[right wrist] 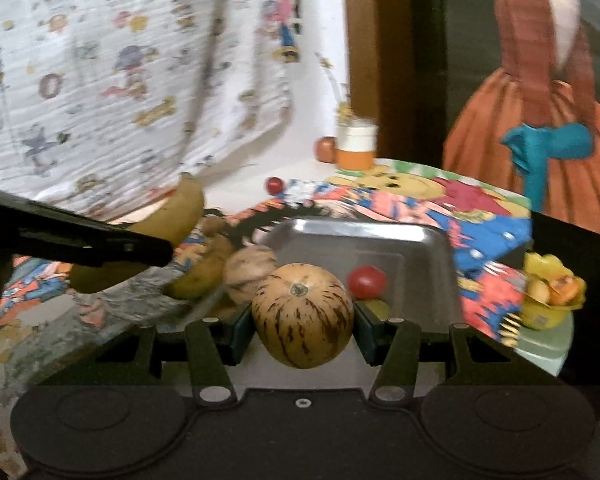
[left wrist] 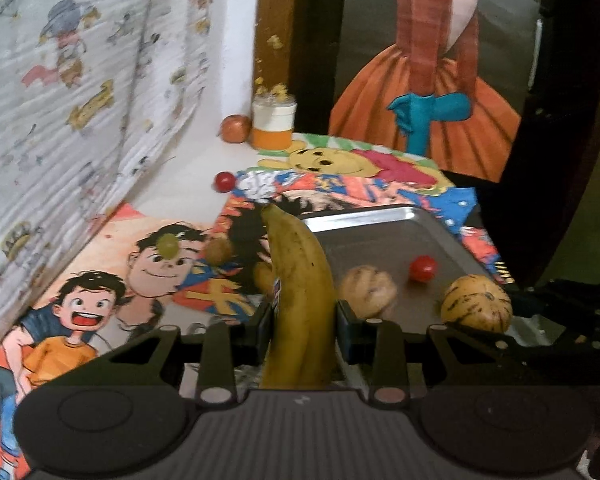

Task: Organize fruits
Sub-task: 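Carry the banana with the left tool over the tray while the right tool carries the pepino there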

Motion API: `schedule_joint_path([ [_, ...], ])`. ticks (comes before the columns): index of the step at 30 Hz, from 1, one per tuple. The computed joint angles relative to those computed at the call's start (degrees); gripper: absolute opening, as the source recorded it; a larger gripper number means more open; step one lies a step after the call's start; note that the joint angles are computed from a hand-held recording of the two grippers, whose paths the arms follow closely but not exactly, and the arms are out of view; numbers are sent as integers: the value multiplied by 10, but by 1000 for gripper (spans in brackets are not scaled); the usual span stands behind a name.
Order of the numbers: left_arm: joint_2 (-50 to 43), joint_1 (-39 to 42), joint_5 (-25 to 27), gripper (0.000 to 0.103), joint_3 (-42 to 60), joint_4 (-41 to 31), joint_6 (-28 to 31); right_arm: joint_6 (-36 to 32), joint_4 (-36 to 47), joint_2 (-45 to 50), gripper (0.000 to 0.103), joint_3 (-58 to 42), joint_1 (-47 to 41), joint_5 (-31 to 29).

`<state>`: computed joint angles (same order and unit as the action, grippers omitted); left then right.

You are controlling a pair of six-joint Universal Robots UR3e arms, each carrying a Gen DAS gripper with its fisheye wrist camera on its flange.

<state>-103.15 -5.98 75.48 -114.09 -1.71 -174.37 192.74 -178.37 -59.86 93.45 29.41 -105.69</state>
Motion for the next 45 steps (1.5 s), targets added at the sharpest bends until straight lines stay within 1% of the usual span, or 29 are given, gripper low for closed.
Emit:
schedule_joint_path([
  [8, -2, -43, -25, 37, -29, 29, -11, 29, -32, -38, 54, 88, -7, -35],
  [13, -17, -65, -42, 37, -27, 27, 9, 33, -43, -52, 54, 118, -9, -52],
  [16, -30, -75, -43, 37, -20, 26, 19, 33, -46, -55, 54, 127, -12, -51],
  [24, -51, -84, -41, 37, 2, -5, 31, 33, -42, -46, 54, 118, -11, -47],
  [30, -55, -83, -35, 37, 6, -15, 24, 33, -42, -43, 54, 114, -10, -49],
  [35, -62, -75, -40, 37, 0, -12, 15, 32, -41, -44, 54, 115, -11, -47],
  [38, -66, -75, -41, 37, -8, 5, 14, 34, -40, -44, 54, 114, -10, -48],
  [45, -68, -72, -45, 38, -8, 5, 11, 34, -38, -44, 55, 113, -11, -47],
])
